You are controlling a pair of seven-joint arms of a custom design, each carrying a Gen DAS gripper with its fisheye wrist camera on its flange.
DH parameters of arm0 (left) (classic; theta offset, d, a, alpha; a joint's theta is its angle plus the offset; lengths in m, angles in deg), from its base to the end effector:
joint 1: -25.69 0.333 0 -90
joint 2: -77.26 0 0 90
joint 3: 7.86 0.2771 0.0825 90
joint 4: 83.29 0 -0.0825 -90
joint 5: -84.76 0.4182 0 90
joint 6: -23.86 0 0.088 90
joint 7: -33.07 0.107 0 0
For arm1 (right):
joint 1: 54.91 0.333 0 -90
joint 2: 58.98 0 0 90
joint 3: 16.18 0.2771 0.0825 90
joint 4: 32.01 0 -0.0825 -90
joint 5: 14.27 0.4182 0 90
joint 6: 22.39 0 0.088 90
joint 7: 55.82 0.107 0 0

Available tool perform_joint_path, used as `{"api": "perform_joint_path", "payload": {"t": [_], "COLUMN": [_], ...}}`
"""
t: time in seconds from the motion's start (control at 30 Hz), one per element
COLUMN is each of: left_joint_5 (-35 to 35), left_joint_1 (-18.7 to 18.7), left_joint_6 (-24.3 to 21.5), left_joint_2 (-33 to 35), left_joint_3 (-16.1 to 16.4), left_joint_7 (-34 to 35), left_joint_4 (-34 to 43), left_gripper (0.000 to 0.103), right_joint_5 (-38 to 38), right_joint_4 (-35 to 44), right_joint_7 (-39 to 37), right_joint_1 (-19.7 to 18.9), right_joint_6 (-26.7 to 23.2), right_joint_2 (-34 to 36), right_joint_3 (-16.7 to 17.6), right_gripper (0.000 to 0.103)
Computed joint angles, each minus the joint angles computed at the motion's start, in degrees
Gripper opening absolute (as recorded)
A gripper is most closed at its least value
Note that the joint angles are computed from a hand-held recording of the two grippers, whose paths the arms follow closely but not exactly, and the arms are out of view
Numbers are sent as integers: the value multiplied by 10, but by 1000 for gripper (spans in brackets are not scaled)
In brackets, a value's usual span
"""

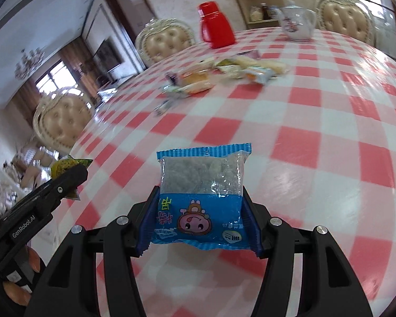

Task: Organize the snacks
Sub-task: 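Carry both snacks to the white box and release them from both grippers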

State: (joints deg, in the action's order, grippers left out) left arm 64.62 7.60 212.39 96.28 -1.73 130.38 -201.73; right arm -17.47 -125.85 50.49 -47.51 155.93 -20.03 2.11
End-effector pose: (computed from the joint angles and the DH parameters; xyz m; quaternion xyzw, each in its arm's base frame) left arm 0.6386 -0.1022 0.3151 -0.6429 0.6342 -0.3398 0.2628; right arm 0.6821 0.2894 0.2815 -0.6665 0.6248 -0.1034 0.3933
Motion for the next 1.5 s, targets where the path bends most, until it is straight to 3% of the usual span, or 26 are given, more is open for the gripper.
{"api": "perform_joint_path", "payload": {"t": [0.33,0.43,0.5,0.57,0.67,0.8,0.83,0.97,1.07,1.13,1.17,1.23,1.27,1.33,1.37,1.4,1.5], "left_joint_5": [-31,-30,-52,-59,-101,-124,-131,-164,-165,-174,-169,-166,-172,-202,-230,-249,-300], "left_joint_1": [60,99,86,98,64,65,56,-30,-55,-108,-116,-133,-157,-181,-210,-230,-267], "left_joint_6": [30,34,30,27,24,17,15,6,3,-3,-5,-5,-2,12,9,7,20], "left_joint_2": [-93,-108,-116,-122,-123,-128,-129,-128,-131,-131,-131,-134,-134,-139,-138,-140,-139], "left_joint_3": [-26,-53,-33,-34,11,34,50,163,211,279,293,324,351,377,404,423,448], "left_joint_7": [69,82,111,124,163,190,195,219,220,224,219,203,199,209,229,241,270], "left_joint_4": [-126,-148,-158,-167,-170,-178,-179,-182,-190,-193,-194,-198,-199,-202,-197,-195,-190], "left_gripper": [41,41,41,42,42,42,42,42,42,42,42,58,78,83,83,84,95], "right_joint_5": [-18,-18,-19,-19,-17,-10,-9,-1,8,19,27,41,51,74,83,92,118], "right_joint_4": [-10,-3,1,4,20,45,56,94,126,149,161,181,192,201,200,192,161], "right_joint_7": [-67,-94,-115,-134,-161,-195,-205,-248,-281,-304,-321,-352,-368,-407,-421,-434,-447], "right_joint_1": [4,7,14,22,41,77,89,122,146,157,158,163,165,158,156,154,152], "right_joint_6": [-1,-8,-11,-17,-33,-58,-67,-96,-119,-139,-151,-171,-181,-193,-192,-182,-143], "right_joint_2": [-4,0,2,4,11,22,26,47,65,80,89,103,111,120,120,116,93], "right_joint_3": [52,69,76,83,84,75,72,66,63,66,72,83,91,112,116,119,111], "right_gripper": [57,57,57,57,57,57,57,57,57,57,57,58,59,60,66,72,75]}}
